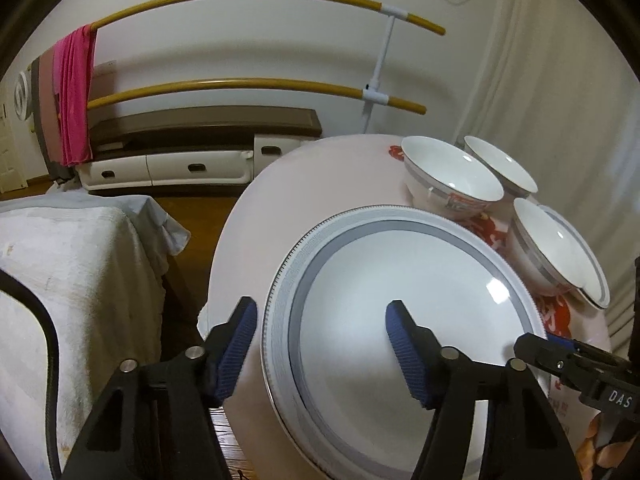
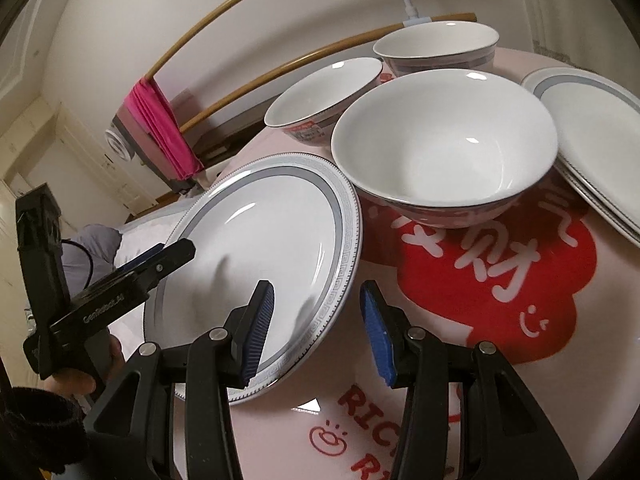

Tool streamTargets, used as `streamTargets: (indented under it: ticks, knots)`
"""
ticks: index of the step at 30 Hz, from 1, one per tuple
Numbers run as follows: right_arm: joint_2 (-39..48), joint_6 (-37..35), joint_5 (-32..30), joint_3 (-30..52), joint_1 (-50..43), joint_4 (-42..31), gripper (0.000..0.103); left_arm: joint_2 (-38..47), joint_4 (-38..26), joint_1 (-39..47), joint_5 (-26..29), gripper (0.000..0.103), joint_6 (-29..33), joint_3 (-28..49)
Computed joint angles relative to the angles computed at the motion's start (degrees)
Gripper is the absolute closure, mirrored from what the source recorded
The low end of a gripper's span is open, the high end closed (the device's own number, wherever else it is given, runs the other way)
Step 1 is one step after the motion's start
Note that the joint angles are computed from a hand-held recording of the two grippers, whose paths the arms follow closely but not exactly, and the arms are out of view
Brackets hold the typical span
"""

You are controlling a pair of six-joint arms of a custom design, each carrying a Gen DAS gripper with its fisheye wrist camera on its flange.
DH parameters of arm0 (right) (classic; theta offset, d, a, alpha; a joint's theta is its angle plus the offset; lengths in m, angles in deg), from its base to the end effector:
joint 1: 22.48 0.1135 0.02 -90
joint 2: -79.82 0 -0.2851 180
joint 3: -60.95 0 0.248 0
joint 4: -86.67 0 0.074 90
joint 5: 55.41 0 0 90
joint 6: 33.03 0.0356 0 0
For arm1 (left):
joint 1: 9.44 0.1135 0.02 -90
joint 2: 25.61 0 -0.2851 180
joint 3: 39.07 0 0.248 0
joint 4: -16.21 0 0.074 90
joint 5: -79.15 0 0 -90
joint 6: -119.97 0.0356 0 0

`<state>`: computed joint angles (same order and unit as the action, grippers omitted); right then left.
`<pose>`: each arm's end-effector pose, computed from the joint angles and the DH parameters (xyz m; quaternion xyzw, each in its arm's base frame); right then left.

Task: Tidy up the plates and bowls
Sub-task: 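Move both grippers to another grey-rimmed plate and close on its rims, then lift the plate with both grippers and carry it over the plate stack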

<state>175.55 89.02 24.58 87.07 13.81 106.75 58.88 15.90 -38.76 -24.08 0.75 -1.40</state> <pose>0.1621 0.1267 0.0817 -0.0647 0.9329 0.2612 0.2391 0.2100 -0.1086 0.1368 -0.0413 0.9247 -0.0839 0.3691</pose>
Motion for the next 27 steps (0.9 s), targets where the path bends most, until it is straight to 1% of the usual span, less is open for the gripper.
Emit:
streamTargets:
  ticks: [1, 3, 5, 7, 8, 9, 13, 15, 18, 22, 27]
  knots:
    - [0.6, -0.3, -0.1, 0.2, 0.0, 0.4, 0.064, 0.7, 0.6, 0.5, 0.5, 0.05, 0.2, 0.0]
    - [1.7, -0.4, -0.3, 0.7, 0.2, 1.2, 0.068, 2.5, 1.6, 2.4, 2.3, 0.06, 1.2, 0.6]
    - [2.7, -0.6, -0.7, 0.7, 0.1, 2.4, 0.076, 4.0, 2.1, 3.3, 3.3, 0.063, 1.7, 1.2]
    - [4.7, -0.7, -0.9, 1.8, 0.0, 3.2, 0.079, 5.4, 2.9, 4.2, 4.0, 0.064, 2.4, 1.7]
    - [5.4, -0.8, -1.1, 2.0, -0.2, 3.5, 0.083, 6.4, 3.3, 4.7, 4.3, 0.066, 2.9, 2.1]
    - [5.6, -0.2, -0.8, 1.7, 0.3, 4.2, 0.085, 6.6, 3.4, 4.7, 4.0, 0.068, 3.2, 2.3]
    - [6.4, -0.6, -2.0, 1.4, -0.6, 5.5, 0.085, 7.6, 4.3, 4.3, 3.0, 0.067, 3.2, 2.5]
    - [6.7, -0.5, -2.2, 1.4, -0.6, 6.1, 0.085, 7.8, 5.1, 4.3, 2.9, 0.072, 2.7, 2.1]
    - [6.5, -1.5, -2.8, 0.2, -1.6, 6.8, 0.085, 7.4, 5.8, 3.9, 2.4, 0.074, 1.5, 1.4]
    - [6.5, -2.4, -2.7, 0.1, -1.6, 6.7, 0.085, 6.2, 4.7, 1.6, -1.4, 0.077, 0.5, 0.9]
    - [5.6, -3.4, -3.2, -0.5, -1.4, 7.2, 0.085, 3.2, 3.5, -0.1, -2.6, 0.079, -1.4, -0.7]
